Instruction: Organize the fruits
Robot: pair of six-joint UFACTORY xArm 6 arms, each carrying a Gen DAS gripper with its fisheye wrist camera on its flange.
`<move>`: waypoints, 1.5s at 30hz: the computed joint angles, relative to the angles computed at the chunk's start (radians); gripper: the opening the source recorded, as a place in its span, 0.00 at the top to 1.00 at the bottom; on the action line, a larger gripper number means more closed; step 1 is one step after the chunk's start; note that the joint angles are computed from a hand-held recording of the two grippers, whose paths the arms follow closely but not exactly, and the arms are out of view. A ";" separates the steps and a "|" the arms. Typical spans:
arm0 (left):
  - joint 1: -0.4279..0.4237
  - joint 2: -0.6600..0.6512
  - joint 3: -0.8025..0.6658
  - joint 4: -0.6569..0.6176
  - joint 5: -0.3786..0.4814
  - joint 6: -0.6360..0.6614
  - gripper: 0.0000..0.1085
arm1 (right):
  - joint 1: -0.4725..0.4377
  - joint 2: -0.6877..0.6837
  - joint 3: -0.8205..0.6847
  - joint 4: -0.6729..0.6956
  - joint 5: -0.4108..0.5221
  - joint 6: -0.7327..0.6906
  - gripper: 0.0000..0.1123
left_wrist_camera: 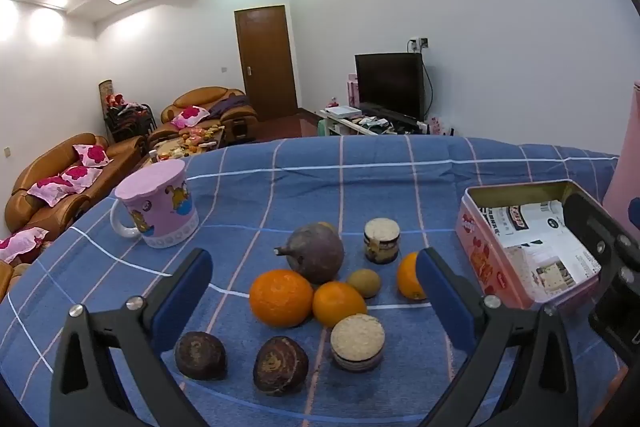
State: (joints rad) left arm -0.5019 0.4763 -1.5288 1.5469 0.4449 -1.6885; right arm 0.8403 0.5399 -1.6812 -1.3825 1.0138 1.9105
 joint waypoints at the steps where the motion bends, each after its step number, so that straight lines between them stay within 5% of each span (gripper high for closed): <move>1: -0.001 0.000 0.001 -0.005 0.003 0.002 0.05 | 0.000 0.000 0.001 -0.004 -0.001 0.006 0.10; 45: 0.021 0.011 -0.003 0.009 -0.053 -0.004 0.05 | -0.009 -0.005 0.008 0.022 -0.011 -0.002 0.10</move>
State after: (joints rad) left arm -0.4808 0.4875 -1.5315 1.5558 0.3915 -1.6926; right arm 0.8309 0.5347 -1.6736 -1.3603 1.0029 1.9084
